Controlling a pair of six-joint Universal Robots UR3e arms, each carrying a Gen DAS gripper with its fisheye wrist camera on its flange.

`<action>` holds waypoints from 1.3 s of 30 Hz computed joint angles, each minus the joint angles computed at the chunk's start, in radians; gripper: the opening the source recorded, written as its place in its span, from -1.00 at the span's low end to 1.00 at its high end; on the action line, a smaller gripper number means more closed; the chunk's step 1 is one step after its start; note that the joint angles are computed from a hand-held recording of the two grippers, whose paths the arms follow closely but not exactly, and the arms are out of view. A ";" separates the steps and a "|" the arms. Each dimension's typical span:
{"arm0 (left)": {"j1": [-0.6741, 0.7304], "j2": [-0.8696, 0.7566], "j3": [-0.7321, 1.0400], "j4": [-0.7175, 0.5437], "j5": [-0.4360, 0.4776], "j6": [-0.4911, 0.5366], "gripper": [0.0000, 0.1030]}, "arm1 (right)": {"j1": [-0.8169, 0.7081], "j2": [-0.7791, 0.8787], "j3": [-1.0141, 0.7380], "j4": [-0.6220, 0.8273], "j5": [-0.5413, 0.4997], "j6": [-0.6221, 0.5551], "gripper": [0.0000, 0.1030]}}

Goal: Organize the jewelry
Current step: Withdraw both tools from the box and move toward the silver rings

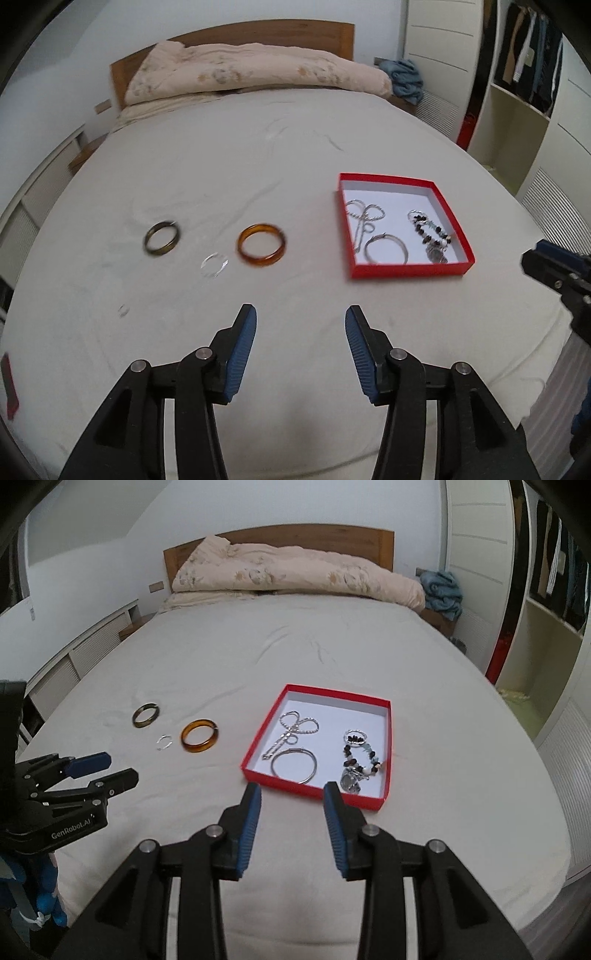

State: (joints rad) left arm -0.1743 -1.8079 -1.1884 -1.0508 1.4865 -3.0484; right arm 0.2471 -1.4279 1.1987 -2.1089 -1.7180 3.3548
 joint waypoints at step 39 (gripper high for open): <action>0.972 1.037 -0.506 -0.565 -0.521 0.524 0.24 | 0.615 0.189 -0.492 0.321 -0.472 0.147 -0.34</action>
State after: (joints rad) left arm 0.7974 -0.7711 -1.6948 -1.6156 0.9659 -2.5239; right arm 0.8626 -1.2391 0.7066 -1.7878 -2.1905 3.5019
